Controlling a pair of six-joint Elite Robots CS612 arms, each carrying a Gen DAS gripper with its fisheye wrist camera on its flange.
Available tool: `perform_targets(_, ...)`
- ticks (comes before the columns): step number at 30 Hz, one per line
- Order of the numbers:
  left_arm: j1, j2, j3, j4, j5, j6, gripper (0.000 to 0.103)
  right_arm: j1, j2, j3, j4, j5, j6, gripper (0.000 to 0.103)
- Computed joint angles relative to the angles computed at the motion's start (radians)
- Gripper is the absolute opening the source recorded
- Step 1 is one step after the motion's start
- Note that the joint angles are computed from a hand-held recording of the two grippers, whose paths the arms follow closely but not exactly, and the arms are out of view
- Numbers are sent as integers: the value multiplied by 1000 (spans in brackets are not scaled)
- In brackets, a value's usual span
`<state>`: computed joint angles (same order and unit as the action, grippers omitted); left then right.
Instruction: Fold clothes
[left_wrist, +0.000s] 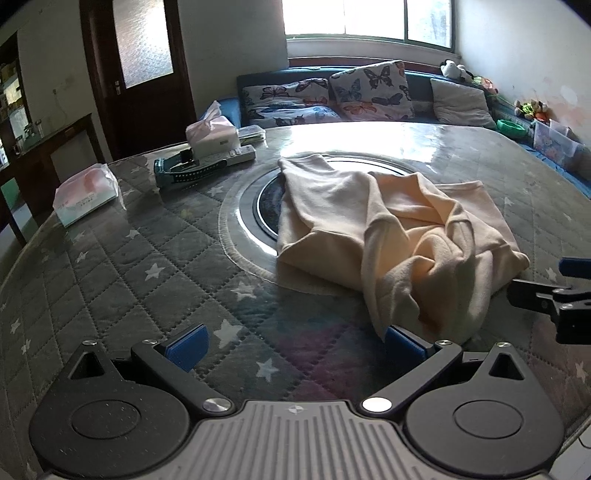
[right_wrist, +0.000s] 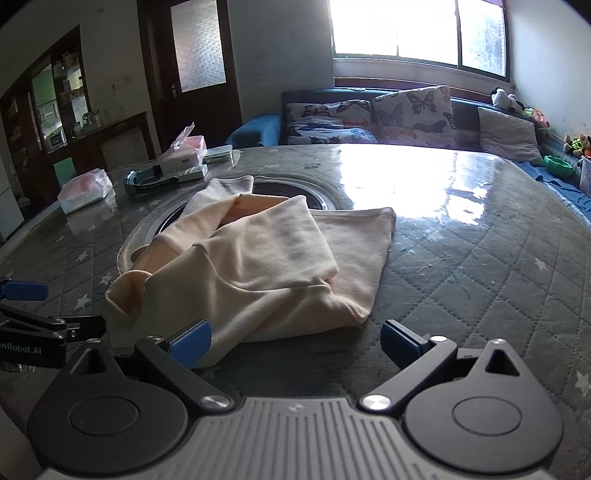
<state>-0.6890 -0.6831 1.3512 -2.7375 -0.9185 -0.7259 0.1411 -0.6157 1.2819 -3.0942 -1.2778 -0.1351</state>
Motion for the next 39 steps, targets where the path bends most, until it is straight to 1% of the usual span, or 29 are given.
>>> perform_targets(9, -3, 4, -7, 3, -23, 32, 103, 2, -3, 6, -5, 9, -10, 100)
perform_targets(16, -2, 5, -9, -4, -32, 42, 103, 4, -3, 5, -6, 16, -18, 99)
perform_targets(25, 3, 0, -8, -33, -19, 65, 103, 5, -1, -10, 4, 33, -44, 99)
perform_targets(32, 16, 6, -35, -56, 15, 120, 103, 5, 14, -64, 34, 61, -80, 98)
perform_targets(35, 27, 15, -59, -69, 8, 139, 103, 4, 27, -101, 57, 72, -88, 98)
perform_targets(39, 43, 38, -105, -89, -13, 176, 103, 7, 58, -175, 93, 61, -97, 98)
